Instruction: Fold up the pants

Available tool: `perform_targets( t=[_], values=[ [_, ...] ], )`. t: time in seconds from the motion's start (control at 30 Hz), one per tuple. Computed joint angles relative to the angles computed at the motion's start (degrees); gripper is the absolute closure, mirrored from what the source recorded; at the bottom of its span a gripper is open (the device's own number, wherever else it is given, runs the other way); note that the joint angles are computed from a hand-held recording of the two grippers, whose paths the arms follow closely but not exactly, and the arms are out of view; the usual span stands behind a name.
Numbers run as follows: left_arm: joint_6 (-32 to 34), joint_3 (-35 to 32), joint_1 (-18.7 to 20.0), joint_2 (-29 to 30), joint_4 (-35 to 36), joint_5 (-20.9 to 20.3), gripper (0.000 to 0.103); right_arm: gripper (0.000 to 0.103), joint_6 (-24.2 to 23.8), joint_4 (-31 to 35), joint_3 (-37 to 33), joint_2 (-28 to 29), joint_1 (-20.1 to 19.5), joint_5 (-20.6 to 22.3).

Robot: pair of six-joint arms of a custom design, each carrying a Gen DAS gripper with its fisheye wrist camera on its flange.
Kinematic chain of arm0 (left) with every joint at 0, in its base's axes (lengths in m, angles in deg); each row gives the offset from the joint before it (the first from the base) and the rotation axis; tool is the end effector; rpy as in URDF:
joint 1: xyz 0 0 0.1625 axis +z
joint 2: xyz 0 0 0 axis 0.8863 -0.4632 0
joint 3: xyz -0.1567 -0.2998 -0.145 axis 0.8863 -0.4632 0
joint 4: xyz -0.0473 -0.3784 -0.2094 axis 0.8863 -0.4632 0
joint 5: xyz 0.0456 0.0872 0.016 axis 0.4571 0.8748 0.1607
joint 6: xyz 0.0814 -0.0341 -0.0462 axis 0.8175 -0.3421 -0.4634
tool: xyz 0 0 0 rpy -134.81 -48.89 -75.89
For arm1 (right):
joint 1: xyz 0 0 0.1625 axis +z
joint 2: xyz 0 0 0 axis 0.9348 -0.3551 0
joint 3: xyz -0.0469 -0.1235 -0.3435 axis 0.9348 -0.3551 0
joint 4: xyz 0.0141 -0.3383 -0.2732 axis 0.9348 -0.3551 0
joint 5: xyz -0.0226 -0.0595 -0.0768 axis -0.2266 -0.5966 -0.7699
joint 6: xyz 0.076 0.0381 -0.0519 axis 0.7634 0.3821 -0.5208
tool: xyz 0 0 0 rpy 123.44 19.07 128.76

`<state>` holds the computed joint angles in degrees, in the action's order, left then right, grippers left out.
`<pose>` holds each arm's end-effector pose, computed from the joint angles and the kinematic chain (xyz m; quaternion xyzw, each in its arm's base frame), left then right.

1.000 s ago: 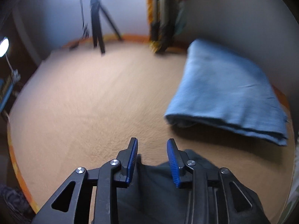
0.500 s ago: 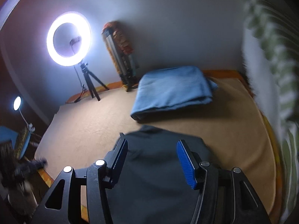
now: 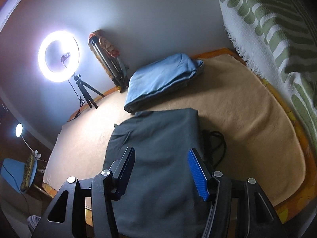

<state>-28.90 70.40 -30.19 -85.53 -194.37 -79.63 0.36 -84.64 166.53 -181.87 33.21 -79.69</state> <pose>-0.4805 -0.5335 0.3408 0.3421 0.8664 -0.3145 0.1826 0.1369 -0.3262 0.3503 -0.0924 -0.8502 0.4323 0.2859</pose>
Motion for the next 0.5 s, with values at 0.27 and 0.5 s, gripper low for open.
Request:
perform_targets(
  t=[0.27, 0.5],
  values=[
    [-1.69, 4.16, 2.1, 3.9, -5.4, -10.9, 0.056, 0.038, -3.09, 1.36, 0.34, -1.79, -3.17, -2.04],
    [-7.12, 10.35, 5.43, 8.15, -11.31, -19.85, 0.056, 0.025, -4.5, 6.74, -1.78, -1.67, -7.95, 0.93]
  ],
)
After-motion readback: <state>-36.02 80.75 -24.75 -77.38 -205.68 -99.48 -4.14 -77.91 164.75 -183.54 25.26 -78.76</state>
